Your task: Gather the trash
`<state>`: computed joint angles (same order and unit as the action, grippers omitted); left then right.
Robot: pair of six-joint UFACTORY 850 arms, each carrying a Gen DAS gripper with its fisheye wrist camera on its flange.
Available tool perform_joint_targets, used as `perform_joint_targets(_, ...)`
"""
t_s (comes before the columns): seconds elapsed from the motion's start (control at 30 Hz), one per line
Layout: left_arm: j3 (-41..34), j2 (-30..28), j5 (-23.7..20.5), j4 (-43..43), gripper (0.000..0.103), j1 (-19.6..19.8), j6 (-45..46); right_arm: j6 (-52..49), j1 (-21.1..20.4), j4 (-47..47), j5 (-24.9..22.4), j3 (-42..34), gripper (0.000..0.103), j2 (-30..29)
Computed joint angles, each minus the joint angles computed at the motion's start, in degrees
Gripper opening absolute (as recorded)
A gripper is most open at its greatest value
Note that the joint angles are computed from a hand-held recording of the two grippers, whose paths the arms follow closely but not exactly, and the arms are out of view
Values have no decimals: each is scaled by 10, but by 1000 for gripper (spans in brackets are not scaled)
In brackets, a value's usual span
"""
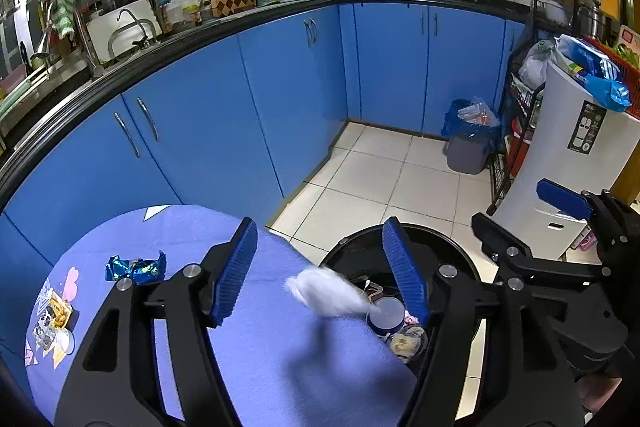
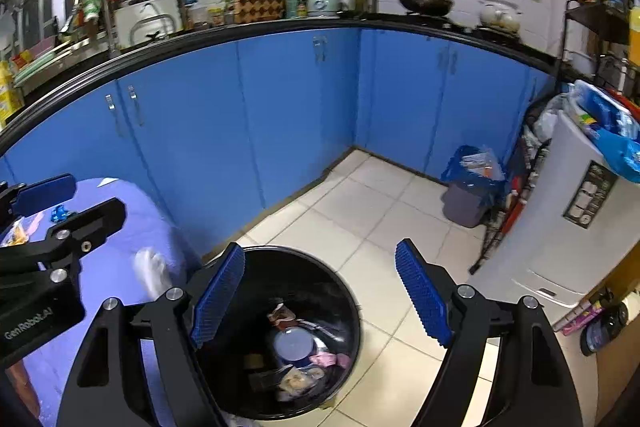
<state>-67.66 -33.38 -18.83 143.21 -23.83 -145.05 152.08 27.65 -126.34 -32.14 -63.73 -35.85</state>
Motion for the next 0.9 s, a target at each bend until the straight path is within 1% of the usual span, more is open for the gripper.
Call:
perform_joint_targets(0.07, -7, -4, 2, -7, 66, -3, 9, -35, 5, 41, -29, 2, 76, 0)
perform_joint_targets(0.1, -10, -6, 2, -12, 66, -5, 16, -38, 5, 46, -34, 4, 76, 1)
perform_joint_targets(0.2, -20, -12, 5, -20, 66, -10, 26, -43, 2, 58, -46, 9, 76, 4)
perform_joint_targets(0.3, -27, -17, 5, -29, 67, -14, 34, -39, -3, 55, -47, 14, 76, 6)
perform_joint_targets(0.37, -32, -20, 3, -43, 72, -16, 47, -35, -5, 53, -46, 15, 76, 7)
perform_joint_targets(0.4, -32, -20, 0, -53, 83, -17, 55, -31, -7, 49, -44, 17, 76, 8)
perform_joint_targets(0.43, -30, -20, -8, -58, 91, -18, 58, -29, -9, 46, -42, 18, 76, 8)
perform_joint_targets(0.5, -23, -18, -29, -55, 91, -20, 54, -27, -11, 44, -37, 17, 76, 6)
perform_joint_targets(0.63, -19, -18, -38, -95, 91, -18, 92, -19, -10, 41, -32, 14, 76, 4)
perform_joint_targets(0.67, -14, -18, -35, -110, 91, -15, 100, -16, -10, 38, -32, 15, 76, 4)
perform_joint_targets(0.7, -14, -18, -17, -134, 91, -12, 118, -12, -11, 35, -30, 16, 76, 4)
perform_joint_targets(0.77, -7, -19, 29, -120, 91, -3, 101, -1, -14, 26, -26, 16, 76, 3)
perform_joint_targets(0.9, 15, -28, 24, -149, 91, -13, 147, 17, -17, 12, -20, 18, 76, 3)
